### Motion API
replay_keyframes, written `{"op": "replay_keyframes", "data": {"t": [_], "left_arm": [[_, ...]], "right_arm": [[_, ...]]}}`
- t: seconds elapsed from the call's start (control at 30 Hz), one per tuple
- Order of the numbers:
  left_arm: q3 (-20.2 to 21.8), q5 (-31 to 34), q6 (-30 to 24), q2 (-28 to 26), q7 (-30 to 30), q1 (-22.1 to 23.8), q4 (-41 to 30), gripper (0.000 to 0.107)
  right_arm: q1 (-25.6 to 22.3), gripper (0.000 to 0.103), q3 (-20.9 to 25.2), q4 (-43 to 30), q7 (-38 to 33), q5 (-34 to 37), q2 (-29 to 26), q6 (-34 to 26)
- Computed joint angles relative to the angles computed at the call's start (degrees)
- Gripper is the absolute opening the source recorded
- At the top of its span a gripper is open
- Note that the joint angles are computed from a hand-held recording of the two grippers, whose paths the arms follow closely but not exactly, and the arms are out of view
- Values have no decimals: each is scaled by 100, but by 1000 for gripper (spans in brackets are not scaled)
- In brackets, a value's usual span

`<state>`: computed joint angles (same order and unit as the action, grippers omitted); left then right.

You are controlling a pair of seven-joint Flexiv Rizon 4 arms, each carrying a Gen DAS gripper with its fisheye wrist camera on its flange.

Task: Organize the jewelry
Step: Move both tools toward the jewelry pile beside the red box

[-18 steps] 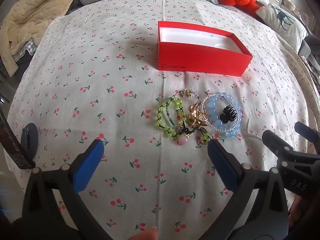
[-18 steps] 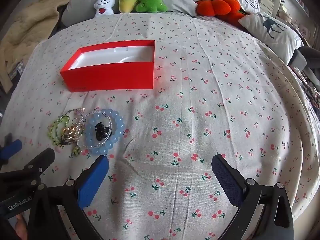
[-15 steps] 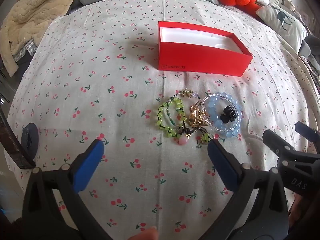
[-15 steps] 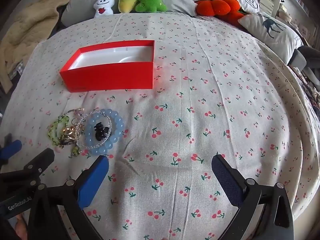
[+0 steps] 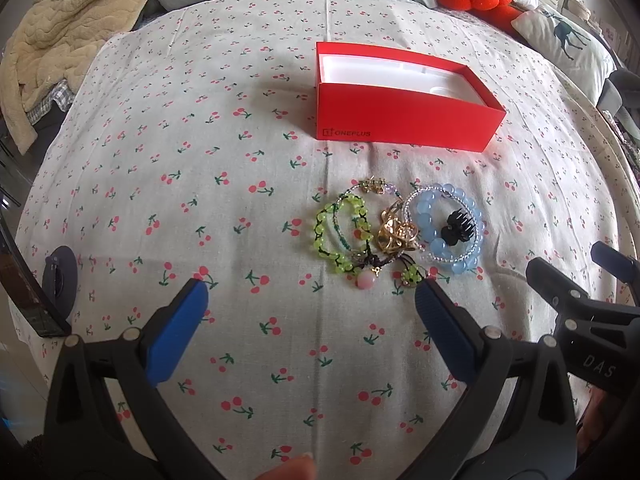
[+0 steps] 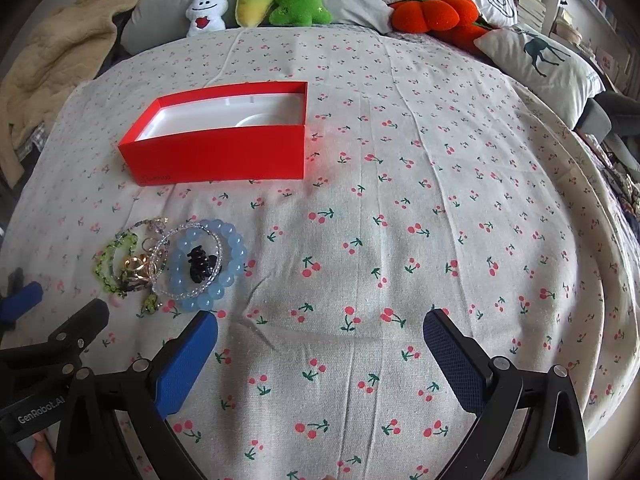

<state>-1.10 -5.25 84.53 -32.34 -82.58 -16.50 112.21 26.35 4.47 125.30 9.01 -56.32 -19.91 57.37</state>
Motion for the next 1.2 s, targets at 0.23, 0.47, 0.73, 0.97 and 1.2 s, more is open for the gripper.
{"op": "replay_keyframes", "data": {"t": [0.23,0.47,0.73,0.97,1.2], "left_arm": [[41,40,-13,41,-48,-26,14,103],[-43,1,6,52,-13,58,47,103],[272,144,-180,29,-182,-191,-76,103],[465,270,15,-32,-259,-299,-75,103],[305,493,297,-41,-277,-11,-21,103]], "right_arm": [[10,103,6,-15,-19,29,-8,-29],[34,103,20,-37,-53,78,-5,-136],[50,103,36,-59,-94,120,-22,-253],[24,103,48,-44,-105,185,-15,-275],[-128,103,51,-12,-387,356,-54,306]]}}
